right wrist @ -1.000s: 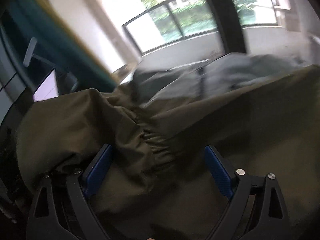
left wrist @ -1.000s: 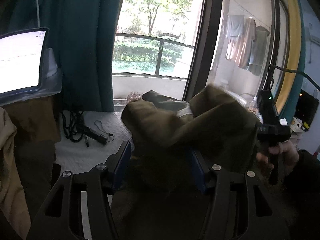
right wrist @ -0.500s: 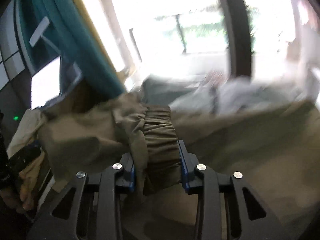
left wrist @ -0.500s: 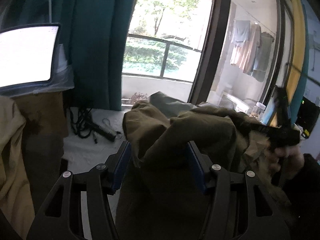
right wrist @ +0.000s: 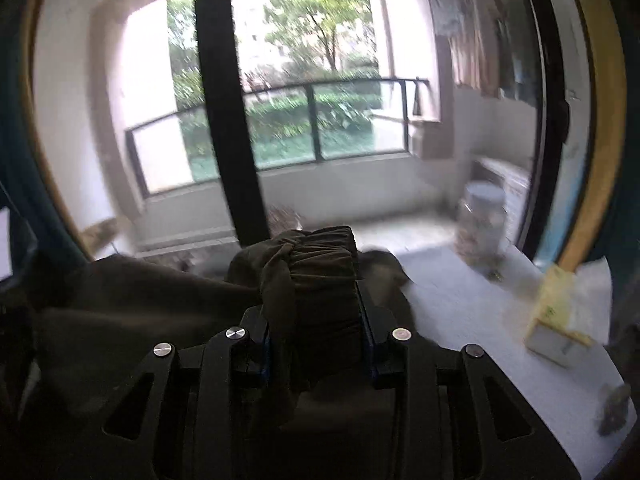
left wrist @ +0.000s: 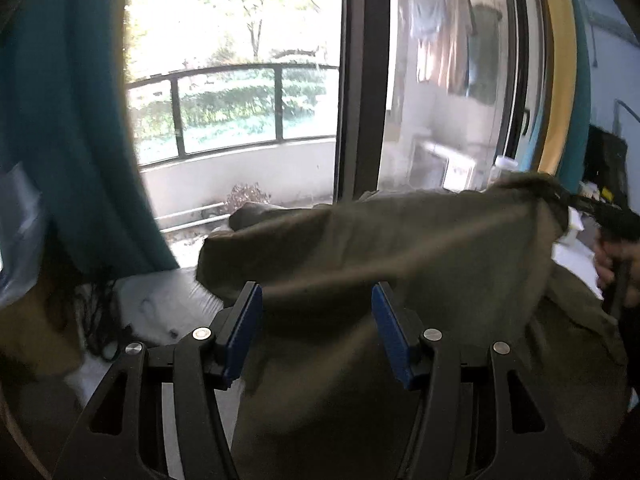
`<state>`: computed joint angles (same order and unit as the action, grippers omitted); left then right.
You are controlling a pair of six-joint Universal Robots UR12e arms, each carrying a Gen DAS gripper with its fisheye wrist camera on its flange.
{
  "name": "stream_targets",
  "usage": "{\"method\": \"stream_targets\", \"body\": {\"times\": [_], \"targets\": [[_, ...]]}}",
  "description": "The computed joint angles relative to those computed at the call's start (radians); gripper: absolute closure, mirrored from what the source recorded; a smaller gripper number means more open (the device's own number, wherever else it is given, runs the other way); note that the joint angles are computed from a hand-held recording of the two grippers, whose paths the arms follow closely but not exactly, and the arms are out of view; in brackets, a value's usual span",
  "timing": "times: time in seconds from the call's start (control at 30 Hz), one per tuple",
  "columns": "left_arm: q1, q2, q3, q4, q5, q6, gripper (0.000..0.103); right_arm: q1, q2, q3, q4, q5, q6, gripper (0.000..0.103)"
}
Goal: Fold large clothes
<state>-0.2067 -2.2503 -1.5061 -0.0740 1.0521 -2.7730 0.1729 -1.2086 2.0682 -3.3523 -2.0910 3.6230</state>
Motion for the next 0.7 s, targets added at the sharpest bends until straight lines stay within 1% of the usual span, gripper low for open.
{"method": "stream_targets", "body": {"times": [0.1,0.17,0.2,0.23,0.27,0.37,0.4,0.47,0.57,0.63,0.7], "targets": [[-0.025,-0.044,0.093,-0.104,0.032,0.006,0.043,-0.001,0.007,0.009,0.046,0.009,0.047,0.07],[-0.041,-0.077,0.166,-0.219,0.056,0.025,0.043,-0.005,0.007,0.013,0.09,0.019,0.063,0.07],[-0.049,-0.094,0.196,-0.254,0.084,0.024,0.043,-0.009,0.006,0.017,0.101,0.027,0.069,0.069],[-0.06,-0.117,0.236,-0.302,0.131,0.024,0.043,-0.012,0.006,0.017,0.116,0.033,0.075,0.068],[-0.066,-0.13,0.255,-0.319,0.158,0.016,0.043,-0.014,0.011,0.018,0.126,0.042,0.08,0.067],[-0.073,-0.168,0.307,-0.371,0.216,-0.015,0.043,-0.016,0.011,0.029,0.155,0.052,0.103,0.048],[-0.074,-0.175,0.317,-0.385,0.232,-0.026,0.043,-0.016,0.01,0.031,0.174,0.052,0.116,0.046],[-0.072,-0.179,0.323,-0.395,0.249,-0.042,0.043,-0.017,0.006,0.035,0.205,0.049,0.14,0.04],[-0.072,-0.154,0.286,-0.346,0.298,-0.066,0.043,-0.018,-0.009,0.047,0.216,0.051,0.161,0.038],[-0.063,-0.122,0.24,-0.299,0.275,-0.092,0.043,-0.011,-0.021,0.056,0.204,0.024,0.167,0.038],[-0.052,-0.082,0.18,-0.25,0.206,-0.092,0.043,0.003,-0.036,0.07,0.163,-0.028,0.174,0.038]]}}
